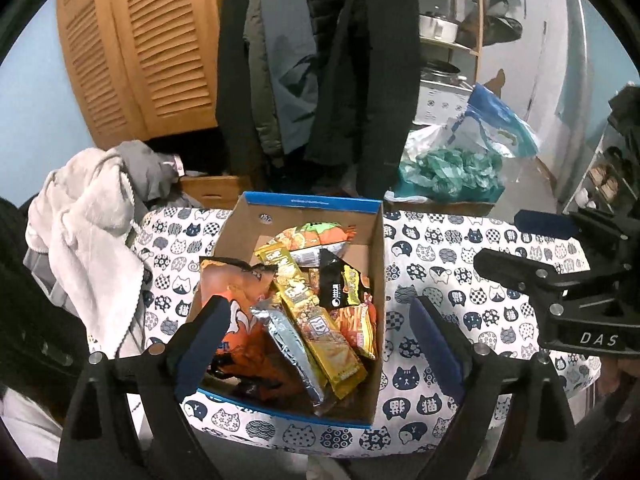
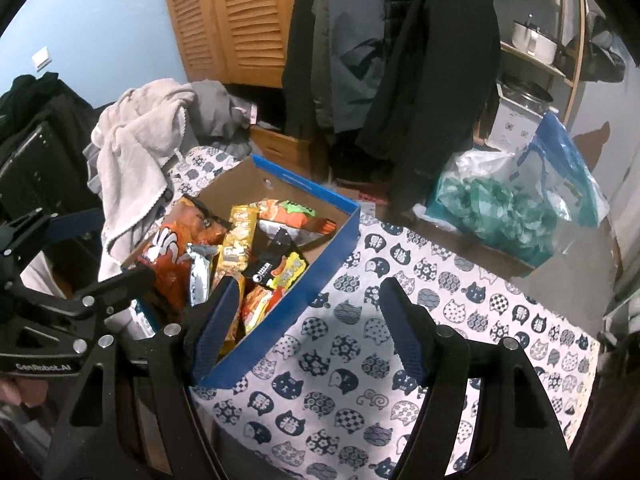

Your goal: Organize snacks

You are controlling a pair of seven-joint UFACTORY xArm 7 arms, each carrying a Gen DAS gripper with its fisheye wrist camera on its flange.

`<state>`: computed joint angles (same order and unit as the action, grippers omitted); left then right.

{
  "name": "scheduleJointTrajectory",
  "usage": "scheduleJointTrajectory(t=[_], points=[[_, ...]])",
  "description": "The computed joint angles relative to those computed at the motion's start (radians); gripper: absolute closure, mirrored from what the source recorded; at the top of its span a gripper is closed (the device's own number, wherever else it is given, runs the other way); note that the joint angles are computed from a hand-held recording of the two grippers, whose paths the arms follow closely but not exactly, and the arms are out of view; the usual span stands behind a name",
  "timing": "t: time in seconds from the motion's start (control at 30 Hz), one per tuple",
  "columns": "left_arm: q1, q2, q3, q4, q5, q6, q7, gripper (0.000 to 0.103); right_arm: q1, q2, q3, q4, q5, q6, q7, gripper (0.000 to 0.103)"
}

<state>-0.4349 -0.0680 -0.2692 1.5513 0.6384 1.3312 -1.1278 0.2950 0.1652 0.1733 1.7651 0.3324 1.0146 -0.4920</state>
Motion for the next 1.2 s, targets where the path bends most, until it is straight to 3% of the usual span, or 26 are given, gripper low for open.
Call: scheduleJointTrajectory(t=[0.63, 1.2], points=[[-0.045, 0.048, 0.005, 0.058, 0.060, 0.039, -0.016, 0.011, -0.024, -0.012, -0.007, -0.014, 0.039, 0.009, -0.023, 0.031], [-0.052, 0.052, 0.011, 0.063, 0.040, 0.076, -0.041, 0.011, -0.023, -0.011, -0.007, -0.012, 0.037, 0.013, -0.023, 0.031]])
